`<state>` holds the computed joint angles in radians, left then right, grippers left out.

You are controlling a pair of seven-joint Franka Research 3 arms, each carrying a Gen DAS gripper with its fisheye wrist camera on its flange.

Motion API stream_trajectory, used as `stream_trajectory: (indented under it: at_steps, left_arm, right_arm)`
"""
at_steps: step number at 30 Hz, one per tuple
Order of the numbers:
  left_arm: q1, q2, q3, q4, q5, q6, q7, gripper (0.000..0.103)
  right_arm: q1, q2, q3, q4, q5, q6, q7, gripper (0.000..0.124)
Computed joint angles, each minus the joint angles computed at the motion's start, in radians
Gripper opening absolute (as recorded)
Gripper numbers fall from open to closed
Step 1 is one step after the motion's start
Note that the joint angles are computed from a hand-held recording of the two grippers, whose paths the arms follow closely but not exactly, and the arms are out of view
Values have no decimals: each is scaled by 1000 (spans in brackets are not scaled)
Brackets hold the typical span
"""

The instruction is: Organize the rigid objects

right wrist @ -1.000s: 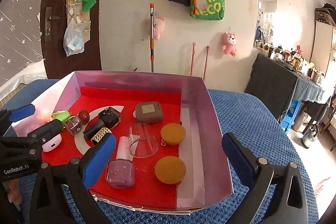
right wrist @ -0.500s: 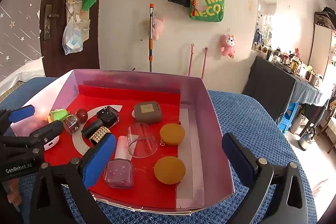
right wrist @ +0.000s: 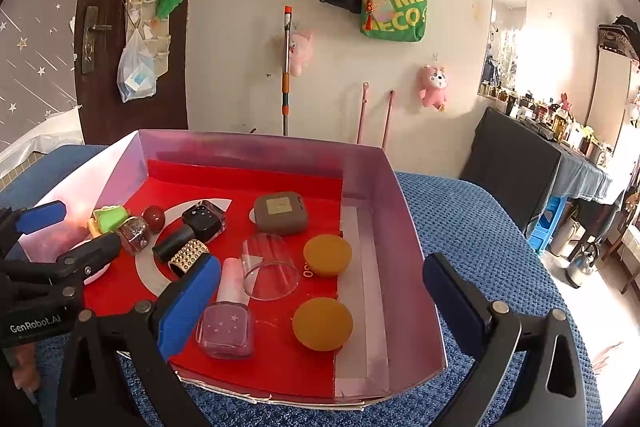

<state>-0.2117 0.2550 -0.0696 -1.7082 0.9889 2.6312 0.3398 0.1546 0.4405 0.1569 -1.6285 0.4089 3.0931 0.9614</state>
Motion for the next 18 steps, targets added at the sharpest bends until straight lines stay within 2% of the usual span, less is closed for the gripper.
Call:
stream_trajectory:
  at_steps: [18]
  left_arm:
    - [0, 0, 1, 1, -1, 0, 1, 93]
  right_arm:
    - [-5, 0, 4, -2, 1, 3, -2, 103]
